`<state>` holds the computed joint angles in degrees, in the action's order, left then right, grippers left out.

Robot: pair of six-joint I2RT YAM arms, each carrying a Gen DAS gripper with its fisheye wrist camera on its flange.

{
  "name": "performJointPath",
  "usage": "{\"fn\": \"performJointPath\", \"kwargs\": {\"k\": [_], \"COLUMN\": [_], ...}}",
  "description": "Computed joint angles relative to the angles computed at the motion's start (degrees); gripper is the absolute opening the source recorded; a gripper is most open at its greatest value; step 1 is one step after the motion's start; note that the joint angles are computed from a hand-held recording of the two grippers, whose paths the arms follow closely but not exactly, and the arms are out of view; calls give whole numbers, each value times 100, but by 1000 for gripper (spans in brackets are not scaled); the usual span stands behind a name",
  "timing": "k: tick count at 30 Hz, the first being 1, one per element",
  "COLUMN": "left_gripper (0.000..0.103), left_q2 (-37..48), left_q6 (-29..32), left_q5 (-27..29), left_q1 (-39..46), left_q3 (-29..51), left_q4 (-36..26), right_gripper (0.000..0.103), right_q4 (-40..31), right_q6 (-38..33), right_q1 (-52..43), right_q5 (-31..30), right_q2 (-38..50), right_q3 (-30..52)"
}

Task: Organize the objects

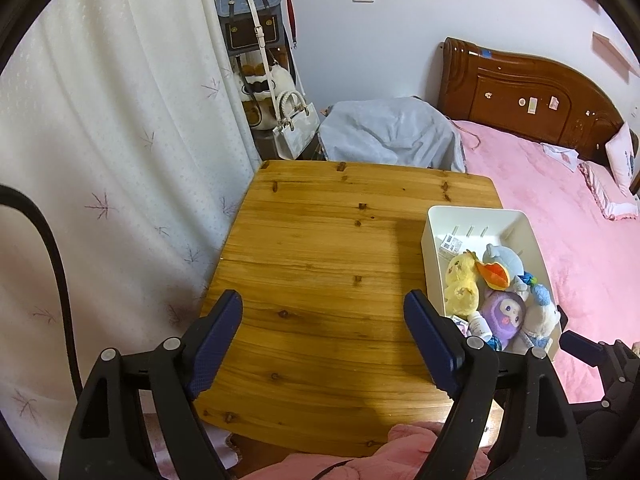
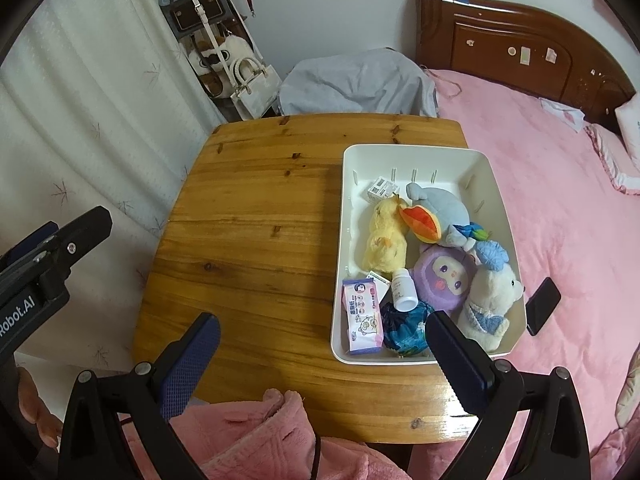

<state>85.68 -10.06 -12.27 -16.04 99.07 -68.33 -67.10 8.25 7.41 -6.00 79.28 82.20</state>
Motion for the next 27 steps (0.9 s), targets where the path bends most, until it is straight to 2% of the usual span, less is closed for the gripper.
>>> {"fn": "performJointPath", "kwargs": {"k": [9, 27], "left_gripper": [85, 85], "left_q2": [74, -56], "left_q6": [67, 82], "left_q5": [46, 69], "left_q1": [-50, 240], "left_q3": [162, -24], "left_q4": [-154, -68], "right_gripper": [103, 103], "right_q4": [-141, -115], "right_q6": [57, 5], "right_q1": [43, 305], "right_q5": [59, 47], "right_q2": [97, 285], "right_q3": [130, 240]}}
